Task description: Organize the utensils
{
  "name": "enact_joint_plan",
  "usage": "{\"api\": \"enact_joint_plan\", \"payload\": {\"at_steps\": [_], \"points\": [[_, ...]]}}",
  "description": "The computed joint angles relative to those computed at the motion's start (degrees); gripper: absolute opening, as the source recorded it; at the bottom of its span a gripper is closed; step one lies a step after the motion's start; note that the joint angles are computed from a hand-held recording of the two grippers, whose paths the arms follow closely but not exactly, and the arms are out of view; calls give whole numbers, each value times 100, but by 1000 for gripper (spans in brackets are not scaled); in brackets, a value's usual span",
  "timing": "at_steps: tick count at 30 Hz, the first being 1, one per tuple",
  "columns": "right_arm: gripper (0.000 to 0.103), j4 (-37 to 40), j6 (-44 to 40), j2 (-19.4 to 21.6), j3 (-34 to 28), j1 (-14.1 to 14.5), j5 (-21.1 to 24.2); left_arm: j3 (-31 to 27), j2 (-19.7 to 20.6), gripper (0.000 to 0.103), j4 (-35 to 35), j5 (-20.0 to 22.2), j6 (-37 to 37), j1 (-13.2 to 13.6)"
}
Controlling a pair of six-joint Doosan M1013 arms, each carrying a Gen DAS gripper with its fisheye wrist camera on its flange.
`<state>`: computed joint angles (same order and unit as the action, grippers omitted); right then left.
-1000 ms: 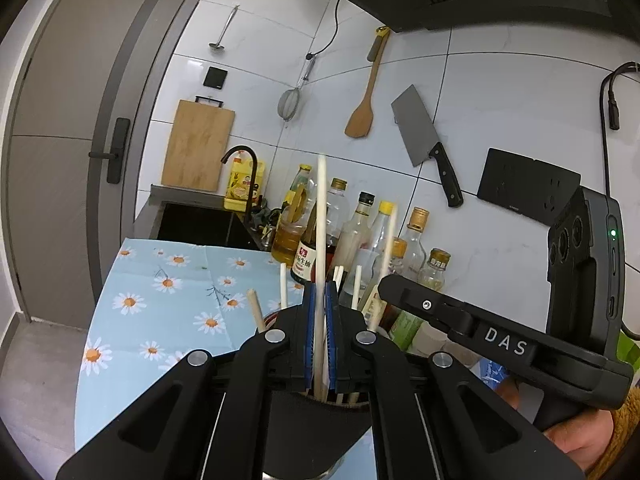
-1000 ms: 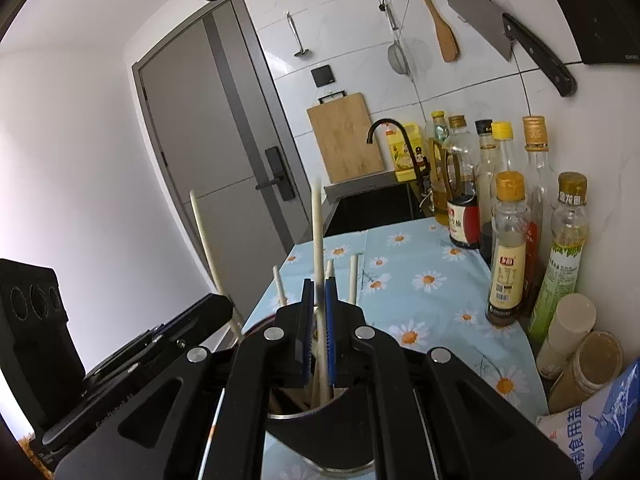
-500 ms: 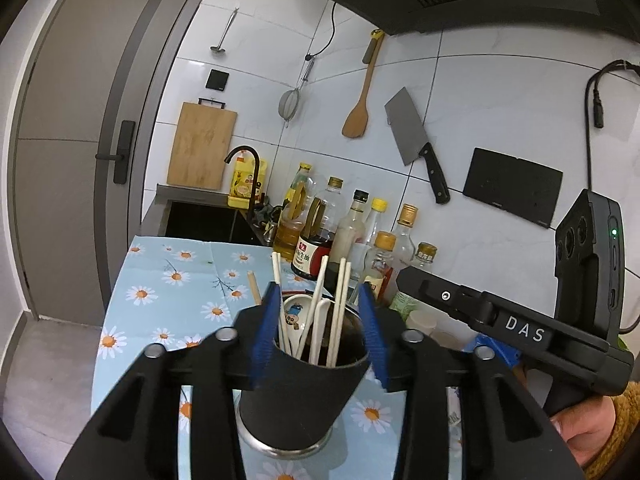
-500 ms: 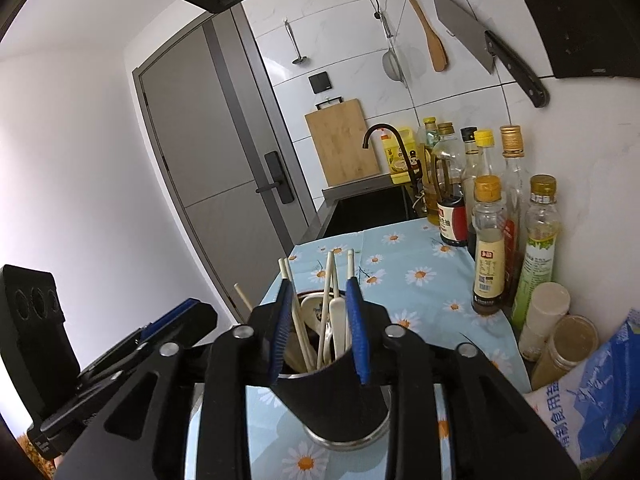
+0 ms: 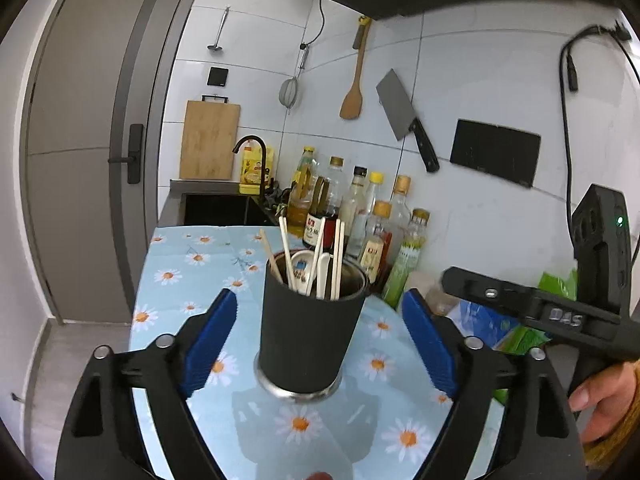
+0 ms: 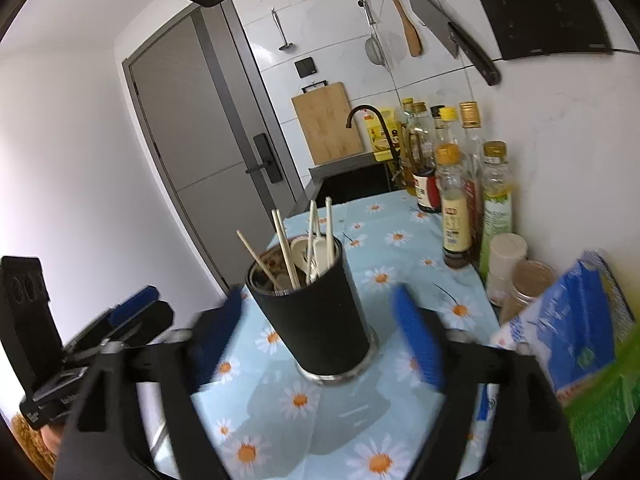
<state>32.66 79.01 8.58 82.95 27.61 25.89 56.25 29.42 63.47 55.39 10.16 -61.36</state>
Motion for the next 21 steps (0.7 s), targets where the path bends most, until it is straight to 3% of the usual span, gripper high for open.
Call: {"api": "enact_joint_plan", "payload": {"at_steps": [2,21], "points": [[98,88,-247,-103,114,-9,-13,31,-28,95,33,143,-61,-73],[98,1202,-1929,-736,812,-363,730,-791,405,96,-530,1700,136,-596]]}}
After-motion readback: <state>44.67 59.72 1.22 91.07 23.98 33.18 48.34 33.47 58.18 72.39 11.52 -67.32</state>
